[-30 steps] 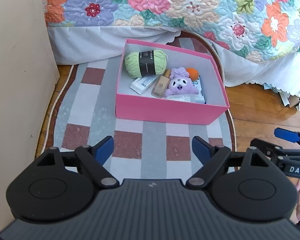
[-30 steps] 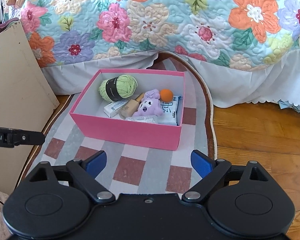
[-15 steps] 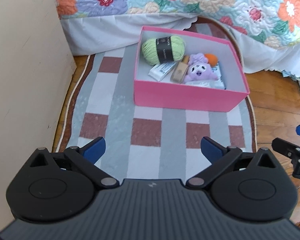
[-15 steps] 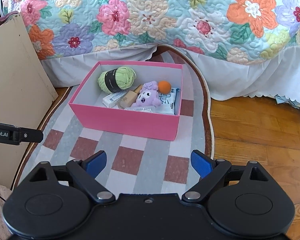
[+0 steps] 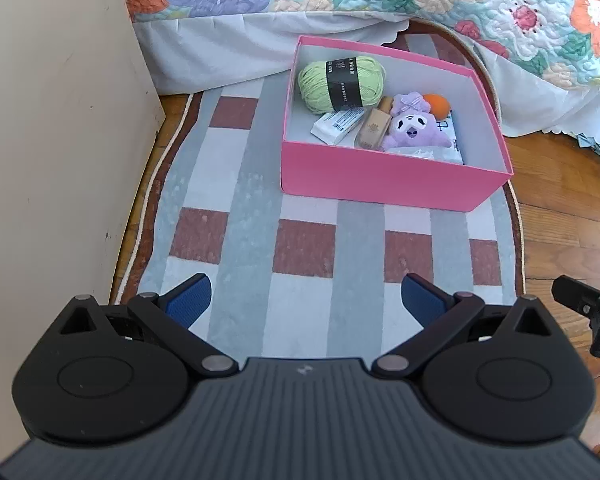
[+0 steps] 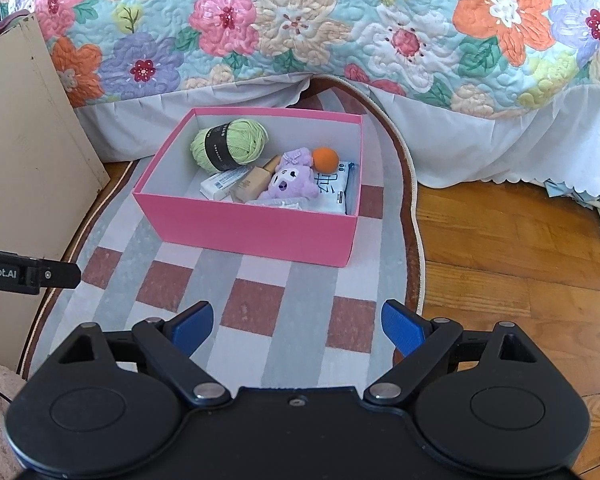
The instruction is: Organize objects
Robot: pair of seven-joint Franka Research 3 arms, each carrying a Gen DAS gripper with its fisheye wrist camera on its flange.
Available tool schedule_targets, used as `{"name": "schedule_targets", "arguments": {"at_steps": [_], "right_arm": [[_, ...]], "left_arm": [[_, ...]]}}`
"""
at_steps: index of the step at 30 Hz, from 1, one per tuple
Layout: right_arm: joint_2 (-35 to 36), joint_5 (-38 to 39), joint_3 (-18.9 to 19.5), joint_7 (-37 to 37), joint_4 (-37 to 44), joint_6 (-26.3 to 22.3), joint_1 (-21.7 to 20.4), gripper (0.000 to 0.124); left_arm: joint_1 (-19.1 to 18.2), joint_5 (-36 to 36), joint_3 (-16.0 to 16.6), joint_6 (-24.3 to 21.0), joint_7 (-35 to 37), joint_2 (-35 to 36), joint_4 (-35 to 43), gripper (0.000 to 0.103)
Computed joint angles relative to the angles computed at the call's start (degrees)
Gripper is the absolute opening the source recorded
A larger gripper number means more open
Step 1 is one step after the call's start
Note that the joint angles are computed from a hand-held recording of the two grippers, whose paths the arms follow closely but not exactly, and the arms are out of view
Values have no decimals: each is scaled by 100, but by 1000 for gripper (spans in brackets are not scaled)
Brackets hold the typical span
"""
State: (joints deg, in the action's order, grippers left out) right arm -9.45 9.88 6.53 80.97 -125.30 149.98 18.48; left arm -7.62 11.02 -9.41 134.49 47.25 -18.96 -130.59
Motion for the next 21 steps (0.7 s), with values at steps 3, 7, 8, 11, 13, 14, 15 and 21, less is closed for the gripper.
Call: {"name": "schedule_targets", "arguments": {"at_steps": [3,7,8,11,13,14,15,21], "right_arm": [[-2,-47,12,58,9,-36,-9,93],[-14,-147,32,134,1,-58,-18,93],[-19,-171,37,159,-2,-67,-20,93],[-14,-221,43,245,21,-137,-27,93],[-24,-248,47,248,17,-160,-19,93],[-30,-286,55,263,10,-158,-21,93],[-35,-309,56,256,7,-157,-20,93],[-88,-330,48,258,11,-188,-3,93]], "left_arm": [[4,18,-9,-52,-18,16,21,103],[5,66,-31,-160,-41,41,62,103],[4,68,-26,-181,-33,47,72,103],[-9,30,-2,-234,16,57,88,103],[-5,9,1,-280,11,65,99,103],[-3,7,-1,-297,5,63,97,103],[-2,5,1,-309,12,65,97,103],[5,-19,12,-368,48,88,108,103]]}}
